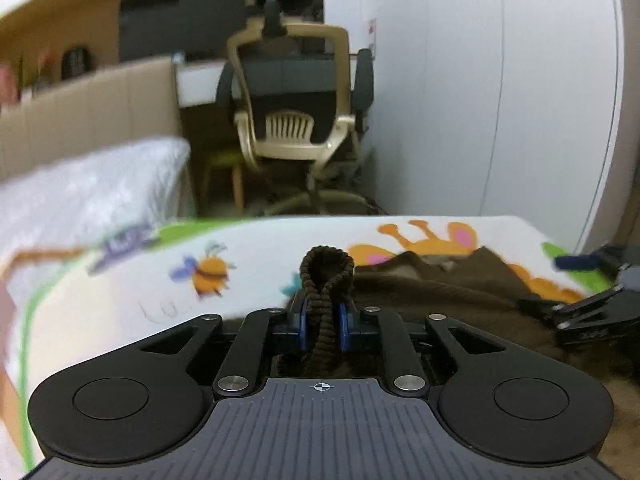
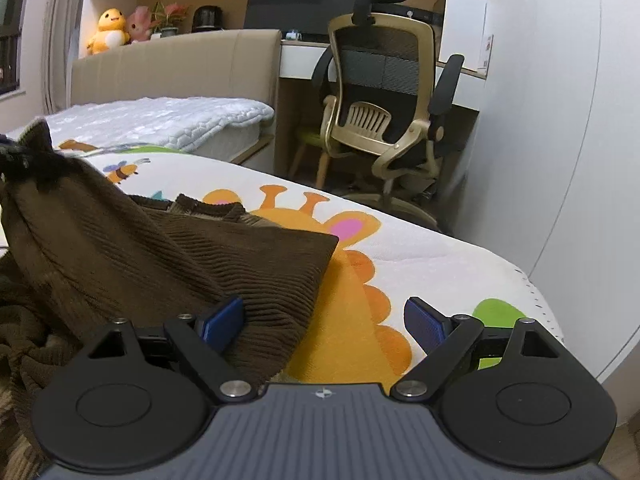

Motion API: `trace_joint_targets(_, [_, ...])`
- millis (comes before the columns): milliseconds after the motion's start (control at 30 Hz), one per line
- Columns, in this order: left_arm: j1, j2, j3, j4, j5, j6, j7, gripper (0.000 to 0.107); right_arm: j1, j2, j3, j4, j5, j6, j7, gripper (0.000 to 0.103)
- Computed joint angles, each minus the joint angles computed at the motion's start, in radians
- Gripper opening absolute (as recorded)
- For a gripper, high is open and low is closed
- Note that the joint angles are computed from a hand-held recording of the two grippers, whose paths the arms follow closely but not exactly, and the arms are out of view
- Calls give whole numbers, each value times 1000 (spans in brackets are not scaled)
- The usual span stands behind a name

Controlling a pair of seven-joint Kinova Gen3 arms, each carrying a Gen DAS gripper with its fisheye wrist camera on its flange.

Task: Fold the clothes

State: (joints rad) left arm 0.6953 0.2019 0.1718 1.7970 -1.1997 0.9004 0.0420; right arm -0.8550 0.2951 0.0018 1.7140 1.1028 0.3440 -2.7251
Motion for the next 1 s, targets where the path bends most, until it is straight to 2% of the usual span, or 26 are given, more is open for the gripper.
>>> trace_joint_targets(100, [11, 30, -43, 4, 99, -9, -43, 38, 28, 6, -36, -23, -70, 31, 73, 93])
trace_joint_targets(133, [44, 20, -85, 27, 110, -31, -24, 42, 30, -3, -34, -17, -90, 32, 79, 93])
trace_joint_targets(200, [92, -44, -122, 68, 133, -42, 51, 56, 19, -30, -17, 10, -103, 31, 51, 93])
trace_joint_targets(267, [95, -125, -92, 114, 138, -43, 132, 76, 11, -77, -10, 72, -67, 27, -21, 93])
trace_joint_targets(367, [136, -204, 16, 165, 137, 51, 228, 93, 12, -169, -21, 187, 0, 32, -138, 93])
trace_joint_targets(433, [170, -233, 101, 185, 149, 132, 271, 94, 29, -240, -50, 264, -11, 60, -160, 96])
trace_joint_targets(533, [234, -245, 227, 197, 169, 254, 374, 95, 51, -343, -107, 364, -82, 117, -140, 97])
trace_joint_targets(633, [294, -229, 325, 213, 177, 303, 496, 96, 65, -471, -173, 468, -126, 156, -163, 97])
trace_joint_targets(700, [352, -212, 344, 224, 173, 305, 577, 97, 65, -563, -220, 527, -158, 171, -154, 98])
trace_joint_targets(800, [425, -186, 334, 247, 149, 308, 699, 97, 35, -674, -267, 576, -231, 192, -69, 103])
trace_joint_targets(933, [487, -160, 295, 281, 105, 312, 848, 97, -9, -731, -320, 586, -334, 254, 70, 103])
trace_joint_targets(1000, [491, -166, 278, 295, 97, 279, 875, 97, 1, -714, -394, 577, -322, 316, 74, 103])
